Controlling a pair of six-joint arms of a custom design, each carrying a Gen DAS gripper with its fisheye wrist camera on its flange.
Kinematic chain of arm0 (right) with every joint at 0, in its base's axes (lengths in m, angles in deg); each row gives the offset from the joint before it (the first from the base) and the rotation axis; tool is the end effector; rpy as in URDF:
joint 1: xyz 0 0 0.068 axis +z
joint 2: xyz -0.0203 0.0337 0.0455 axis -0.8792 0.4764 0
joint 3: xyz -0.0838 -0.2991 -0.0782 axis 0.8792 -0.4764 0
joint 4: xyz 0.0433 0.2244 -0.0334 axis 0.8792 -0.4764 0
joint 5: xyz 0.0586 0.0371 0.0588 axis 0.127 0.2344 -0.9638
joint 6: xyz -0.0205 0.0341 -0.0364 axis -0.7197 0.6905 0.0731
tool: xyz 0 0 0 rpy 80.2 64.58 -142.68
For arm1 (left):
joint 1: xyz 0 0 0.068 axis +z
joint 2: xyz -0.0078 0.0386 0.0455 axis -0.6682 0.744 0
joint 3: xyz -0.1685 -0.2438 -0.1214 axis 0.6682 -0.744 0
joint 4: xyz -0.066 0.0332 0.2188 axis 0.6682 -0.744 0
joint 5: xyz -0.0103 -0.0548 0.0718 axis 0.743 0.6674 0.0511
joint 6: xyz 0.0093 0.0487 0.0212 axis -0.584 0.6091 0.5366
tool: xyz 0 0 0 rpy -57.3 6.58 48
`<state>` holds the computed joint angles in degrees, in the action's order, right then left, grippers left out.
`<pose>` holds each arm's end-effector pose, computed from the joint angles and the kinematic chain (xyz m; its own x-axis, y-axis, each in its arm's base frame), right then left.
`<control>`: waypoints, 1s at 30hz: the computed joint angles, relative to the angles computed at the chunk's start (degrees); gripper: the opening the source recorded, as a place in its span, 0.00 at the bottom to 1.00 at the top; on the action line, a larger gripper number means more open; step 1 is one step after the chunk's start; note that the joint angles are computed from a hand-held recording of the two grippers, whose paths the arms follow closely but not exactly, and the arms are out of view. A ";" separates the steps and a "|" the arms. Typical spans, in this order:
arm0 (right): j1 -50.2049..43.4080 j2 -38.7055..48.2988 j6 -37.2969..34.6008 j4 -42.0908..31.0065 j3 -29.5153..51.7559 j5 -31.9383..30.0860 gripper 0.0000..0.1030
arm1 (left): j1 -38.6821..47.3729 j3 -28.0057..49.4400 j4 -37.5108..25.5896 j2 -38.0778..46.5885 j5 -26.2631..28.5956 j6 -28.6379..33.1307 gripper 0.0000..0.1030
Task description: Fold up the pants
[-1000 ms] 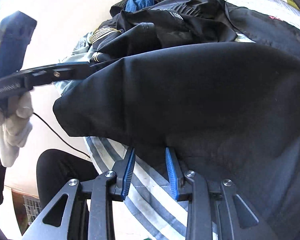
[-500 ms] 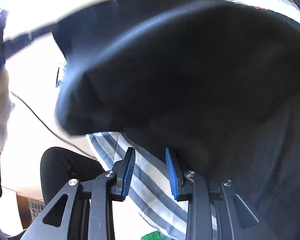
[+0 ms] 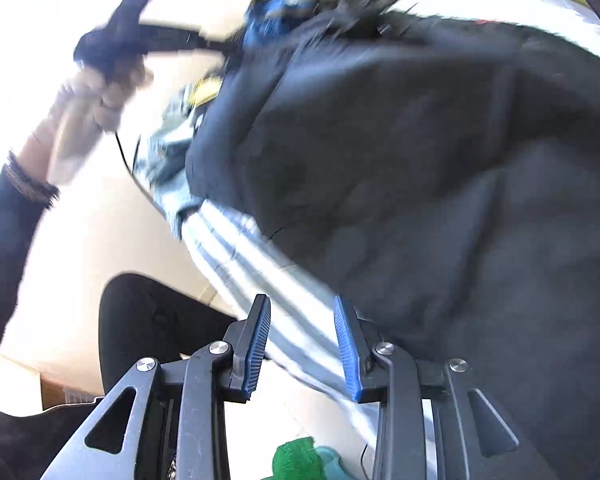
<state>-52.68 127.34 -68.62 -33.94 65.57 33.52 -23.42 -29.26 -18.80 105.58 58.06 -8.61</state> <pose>0.2260 0.0588 0.0943 -0.7465 -0.4849 -0.4558 -0.6649 0.5711 0.4814 0.1976 0.0658 0.1930 -0.8407 -0.2323 -0.4890 -0.2740 0.9616 0.0142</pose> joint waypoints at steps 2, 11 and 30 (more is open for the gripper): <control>-6.69 -1.96 -4.56 -3.97 2.11 0.12 0.29 | -0.89 4.47 -1.56 1.96 1.13 -1.10 0.30; -30.97 -2.49 -14.11 -15.60 20.76 -1.39 0.67 | -5.88 33.82 -6.50 27.89 3.68 -8.40 0.43; -27.88 37.92 -9.50 -53.84 104.21 16.92 0.66 | -6.60 73.84 -21.18 59.43 2.54 -1.79 0.52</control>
